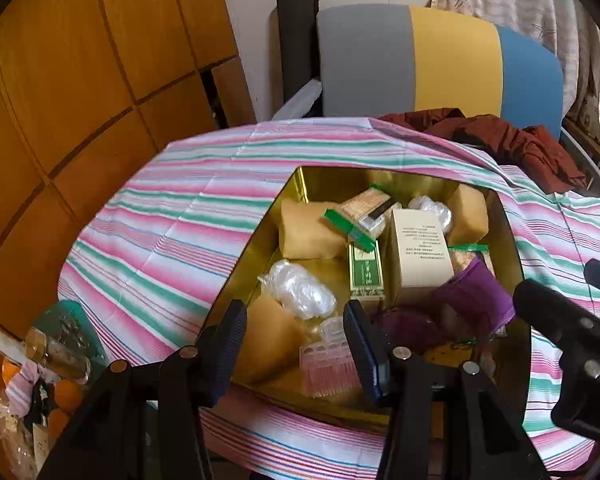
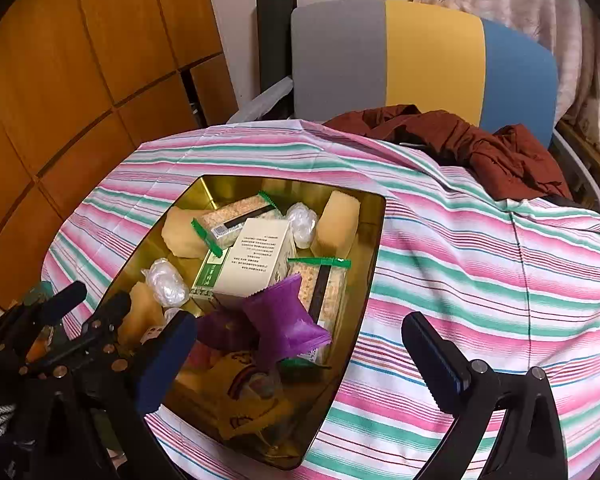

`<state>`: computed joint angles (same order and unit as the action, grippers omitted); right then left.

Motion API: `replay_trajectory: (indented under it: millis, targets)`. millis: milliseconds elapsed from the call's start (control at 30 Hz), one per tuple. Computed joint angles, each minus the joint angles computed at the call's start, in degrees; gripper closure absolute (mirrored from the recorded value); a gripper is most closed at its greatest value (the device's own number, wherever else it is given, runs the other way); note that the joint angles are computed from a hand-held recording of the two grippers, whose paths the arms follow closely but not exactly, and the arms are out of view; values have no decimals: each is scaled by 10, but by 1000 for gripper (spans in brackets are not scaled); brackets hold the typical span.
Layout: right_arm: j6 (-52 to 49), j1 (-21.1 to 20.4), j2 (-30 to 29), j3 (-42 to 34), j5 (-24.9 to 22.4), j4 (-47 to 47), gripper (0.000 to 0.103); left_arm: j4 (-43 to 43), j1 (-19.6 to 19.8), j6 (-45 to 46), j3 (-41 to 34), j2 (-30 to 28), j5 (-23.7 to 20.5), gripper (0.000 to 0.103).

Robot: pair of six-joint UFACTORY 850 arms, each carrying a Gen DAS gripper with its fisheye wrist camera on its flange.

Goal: Organize objects
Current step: 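Carry both purple packets into the gold tray and open both tools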

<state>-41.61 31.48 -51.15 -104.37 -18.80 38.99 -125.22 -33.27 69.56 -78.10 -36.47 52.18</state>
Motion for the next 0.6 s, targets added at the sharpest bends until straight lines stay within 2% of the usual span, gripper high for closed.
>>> replay_trajectory:
  millis: [133,433,600]
  targets:
    - [4,2,0,-2,0,-4,0,-20,8,-2,12,8,-28,52]
    - [35,2,-4,-5,8,-25,0,-34,13,0,10,6,-48,52]
    - [44,0,-7,-7,6,-29,0,-13,8,-24,7,1,-21,54]
